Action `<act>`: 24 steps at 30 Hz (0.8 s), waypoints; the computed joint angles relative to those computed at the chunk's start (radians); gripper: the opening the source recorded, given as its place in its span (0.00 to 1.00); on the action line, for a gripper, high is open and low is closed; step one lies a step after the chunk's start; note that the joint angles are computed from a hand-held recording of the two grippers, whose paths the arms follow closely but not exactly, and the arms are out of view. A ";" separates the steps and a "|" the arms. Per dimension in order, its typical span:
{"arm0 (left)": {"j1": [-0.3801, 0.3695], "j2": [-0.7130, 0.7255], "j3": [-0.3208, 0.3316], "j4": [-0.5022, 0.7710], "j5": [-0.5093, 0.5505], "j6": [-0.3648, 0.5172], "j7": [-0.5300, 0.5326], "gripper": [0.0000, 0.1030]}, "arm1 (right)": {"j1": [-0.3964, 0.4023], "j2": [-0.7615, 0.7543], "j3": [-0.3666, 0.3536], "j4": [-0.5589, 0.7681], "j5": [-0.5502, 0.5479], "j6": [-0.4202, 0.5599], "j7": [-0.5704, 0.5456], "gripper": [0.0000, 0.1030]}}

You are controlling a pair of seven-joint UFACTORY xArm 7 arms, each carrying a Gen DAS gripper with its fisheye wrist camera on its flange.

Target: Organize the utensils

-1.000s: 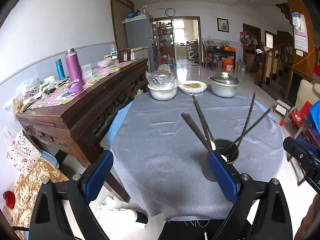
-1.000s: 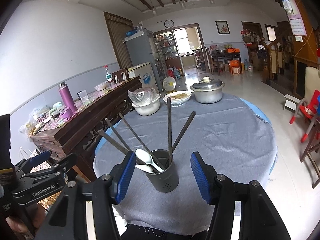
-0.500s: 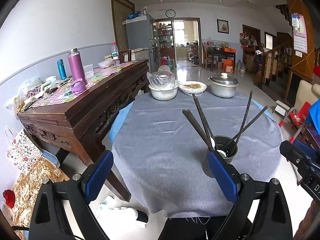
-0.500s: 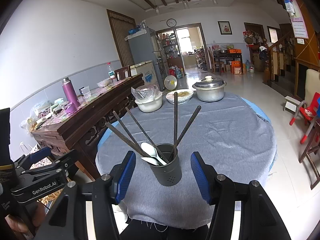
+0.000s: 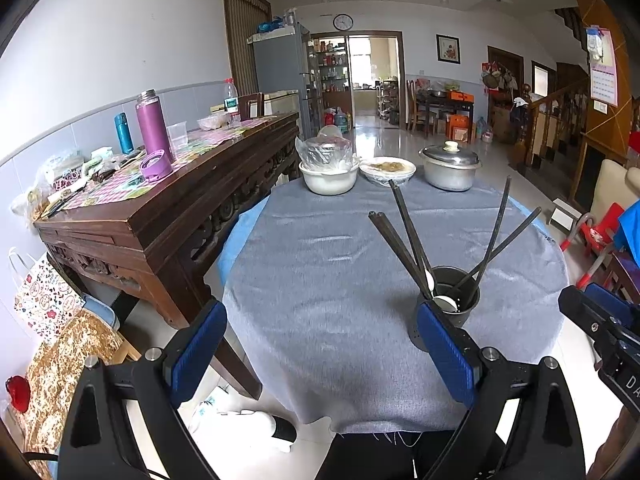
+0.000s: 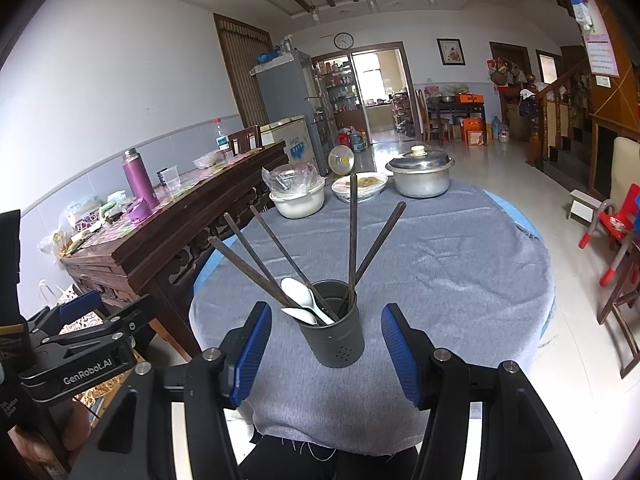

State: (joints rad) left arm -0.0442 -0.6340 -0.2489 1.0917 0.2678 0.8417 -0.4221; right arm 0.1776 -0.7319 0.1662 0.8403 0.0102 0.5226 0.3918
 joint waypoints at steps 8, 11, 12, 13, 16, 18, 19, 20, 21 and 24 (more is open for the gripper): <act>-0.004 0.011 0.007 0.000 -0.003 0.003 0.004 0.93 | -0.005 0.019 0.006 0.013 -0.009 0.003 0.009 0.59; -0.004 0.012 0.009 0.000 -0.003 0.004 0.004 0.93 | -0.008 0.021 0.011 0.012 -0.017 -0.001 0.010 0.59; -0.004 0.012 0.010 -0.001 -0.003 0.003 0.005 0.93 | -0.008 0.021 0.011 0.010 -0.019 -0.003 0.010 0.59; -0.004 0.011 0.011 -0.003 -0.003 0.003 0.005 0.93 | -0.008 0.022 0.011 0.011 -0.018 -0.002 0.012 0.59; -0.002 0.008 0.010 -0.006 -0.002 0.003 0.002 0.93 | -0.006 0.024 0.009 0.009 -0.018 -0.004 0.013 0.59; -0.003 0.008 0.010 -0.007 -0.003 0.004 0.003 0.93 | -0.007 0.024 0.010 0.008 -0.019 -0.005 0.015 0.59; -0.004 0.009 0.010 -0.007 -0.004 0.005 0.003 0.93 | -0.006 0.024 0.009 0.007 -0.019 -0.006 0.014 0.59; -0.004 0.009 0.010 -0.007 -0.004 0.006 0.002 0.93 | -0.005 0.025 0.008 0.008 -0.019 -0.005 0.014 0.59; -0.004 0.010 0.011 -0.006 -0.005 0.007 0.003 0.93 | -0.005 0.025 0.008 0.008 -0.019 -0.005 0.014 0.59; -0.004 0.012 0.011 -0.005 -0.005 0.012 0.005 0.93 | -0.005 0.025 0.008 0.009 -0.019 -0.005 0.014 0.59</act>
